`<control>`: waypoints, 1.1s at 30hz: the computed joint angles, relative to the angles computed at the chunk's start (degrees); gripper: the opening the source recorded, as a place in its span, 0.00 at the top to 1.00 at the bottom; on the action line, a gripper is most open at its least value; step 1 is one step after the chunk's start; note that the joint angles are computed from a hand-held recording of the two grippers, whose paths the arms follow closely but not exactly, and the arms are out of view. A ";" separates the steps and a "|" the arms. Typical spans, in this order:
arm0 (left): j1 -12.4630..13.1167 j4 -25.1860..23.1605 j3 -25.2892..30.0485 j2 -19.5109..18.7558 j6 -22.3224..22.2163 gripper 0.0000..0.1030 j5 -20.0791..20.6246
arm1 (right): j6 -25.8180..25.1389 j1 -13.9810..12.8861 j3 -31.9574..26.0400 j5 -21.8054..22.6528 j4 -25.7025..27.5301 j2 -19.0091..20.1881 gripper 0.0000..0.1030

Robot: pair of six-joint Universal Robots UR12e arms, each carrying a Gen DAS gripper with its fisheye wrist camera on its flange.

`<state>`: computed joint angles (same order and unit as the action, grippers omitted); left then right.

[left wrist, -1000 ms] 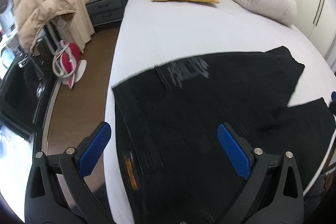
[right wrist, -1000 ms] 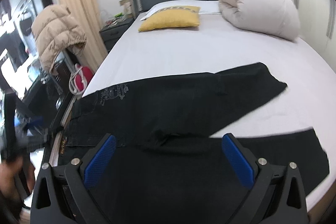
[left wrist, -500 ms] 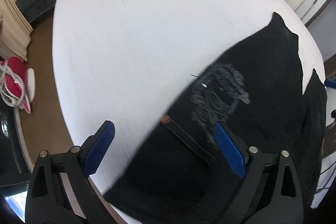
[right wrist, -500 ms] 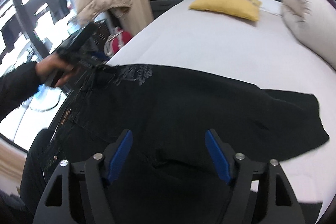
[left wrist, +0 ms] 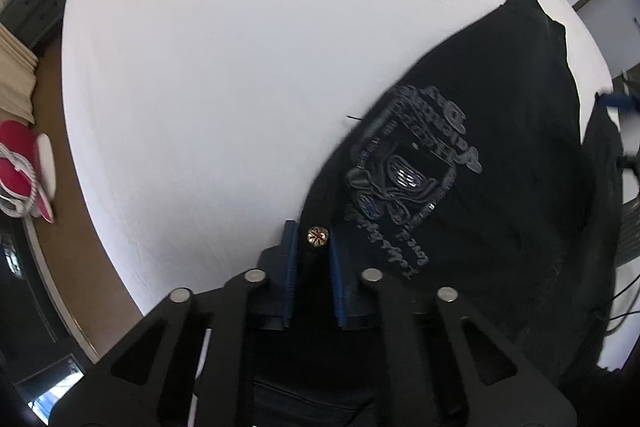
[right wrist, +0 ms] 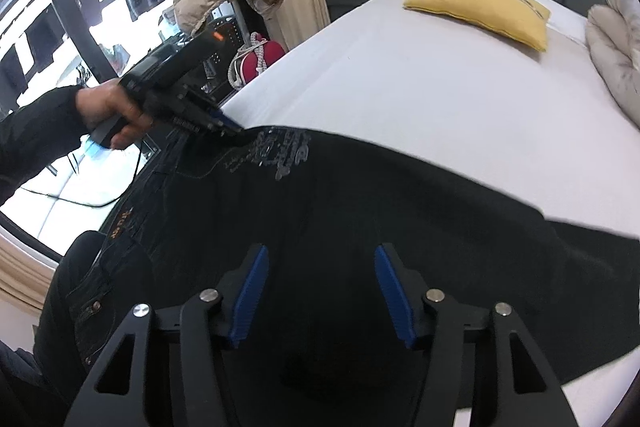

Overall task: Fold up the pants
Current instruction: 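Grasp the jeans with the right tool while the left tool holds the waistband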

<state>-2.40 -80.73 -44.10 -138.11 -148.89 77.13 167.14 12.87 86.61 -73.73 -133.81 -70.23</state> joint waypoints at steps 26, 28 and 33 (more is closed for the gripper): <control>-2.36 43.43 -35.78 19.78 0.13 0.89 1.63 | -27.62 4.87 -28.20 -13.00 25.22 16.96 0.57; -2.11 43.28 -36.16 20.20 0.32 0.89 1.21 | -27.91 4.93 -29.72 -12.99 27.15 17.85 0.62; -1.55 42.70 -35.93 20.30 -0.52 0.89 0.02 | -27.72 4.94 -30.42 -12.75 30.07 18.08 0.89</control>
<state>-3.95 -38.03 -80.03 -117.81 -149.40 77.15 139.42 17.82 56.18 -86.48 -103.73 -52.15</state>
